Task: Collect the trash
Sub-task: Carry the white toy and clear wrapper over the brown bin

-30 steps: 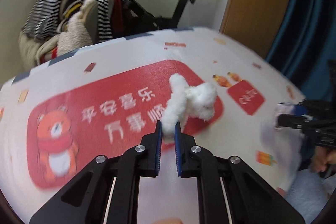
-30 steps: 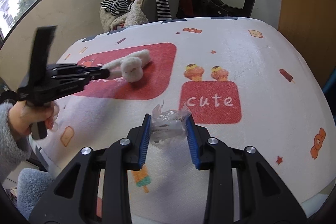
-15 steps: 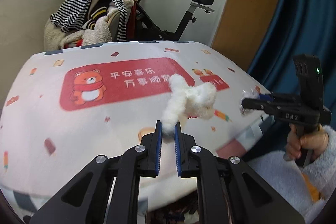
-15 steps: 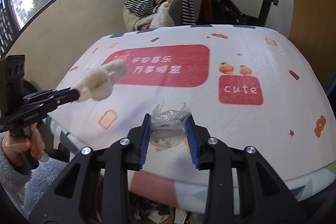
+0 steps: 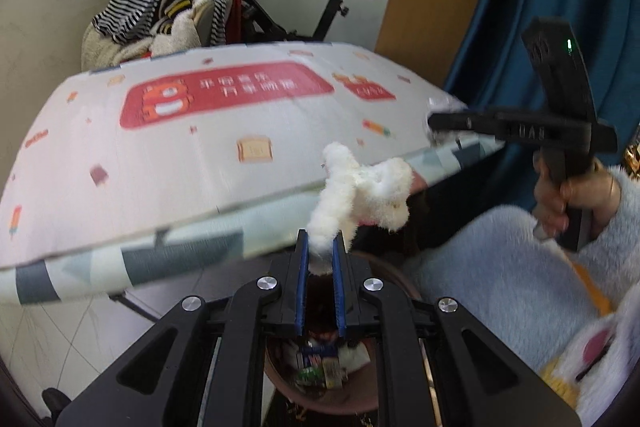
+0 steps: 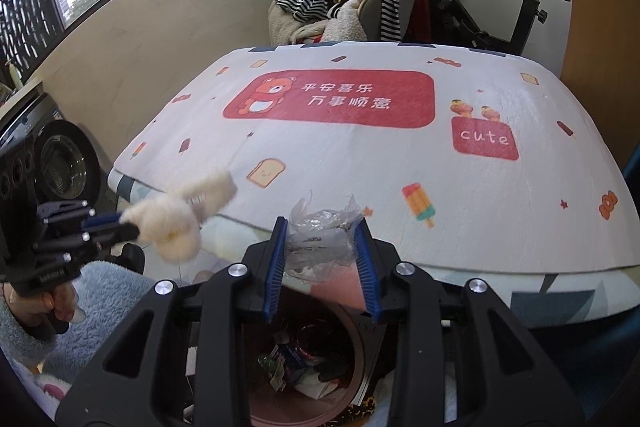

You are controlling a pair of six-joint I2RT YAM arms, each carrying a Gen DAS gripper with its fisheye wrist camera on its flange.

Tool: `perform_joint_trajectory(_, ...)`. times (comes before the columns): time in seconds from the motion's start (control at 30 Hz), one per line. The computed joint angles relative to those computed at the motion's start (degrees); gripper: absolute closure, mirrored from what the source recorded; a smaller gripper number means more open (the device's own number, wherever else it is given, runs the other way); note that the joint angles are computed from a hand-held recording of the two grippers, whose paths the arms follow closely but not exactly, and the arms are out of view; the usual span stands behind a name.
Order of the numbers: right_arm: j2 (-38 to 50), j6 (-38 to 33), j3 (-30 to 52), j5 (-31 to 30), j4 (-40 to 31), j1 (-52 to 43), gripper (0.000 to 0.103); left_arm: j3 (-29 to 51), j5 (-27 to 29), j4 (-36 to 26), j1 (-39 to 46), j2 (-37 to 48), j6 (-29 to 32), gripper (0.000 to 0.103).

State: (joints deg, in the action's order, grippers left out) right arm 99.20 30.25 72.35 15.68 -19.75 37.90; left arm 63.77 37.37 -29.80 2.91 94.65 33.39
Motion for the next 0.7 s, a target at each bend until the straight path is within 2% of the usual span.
perform_joint_trajectory(0.3, -1.6, 1.7, -2.3, 1.6, 0.1, 2.8, 0.068, -5.0, -1.9, 0.1, -1.0, 0.1, 3.6, 0.092)
perform_joint_trajectory(0.4, -2.2, 2.0, -3.0, 1.6, 0.0, 3.0, 0.068, -4.4, -1.8, 0.0, -1.7, 1.4, 3.5, 0.087)
perform_joint_trajectory(0.43, -2.3, 2.1, -3.4, 1.7, 0.2, 3.3, 0.068, -4.6, -1.9, 0.9, -1.9, 1.4, 3.1, 0.079)
perform_joint_trajectory(0.47, -2.3, 1.9, -3.3, 1.4, 0.1, 3.0, 0.068, -4.5, -2.0, 1.3, -2.0, 1.6, 2.7, 0.063)
perform_joint_trajectory(0.5, -2.4, 1.8, -3.6, 1.2, 0.5, 3.0, 0.068, -4.6, -2.1, 2.4, -1.9, 1.6, 1.6, 0.059)
perform_joint_trajectory(0.6, -2.6, 1.2, -4.4, 0.4, 0.6, 3.0, 0.068, -3.8, -1.3, 2.6, -1.5, 2.0, -0.2, 0.055)
perform_joint_trajectory(0.7, -2.6, -0.3, -5.3, -0.4, 0.7, 2.8, 0.068, -3.7, -1.5, 3.6, -0.7, 1.7, -0.3, 0.038)
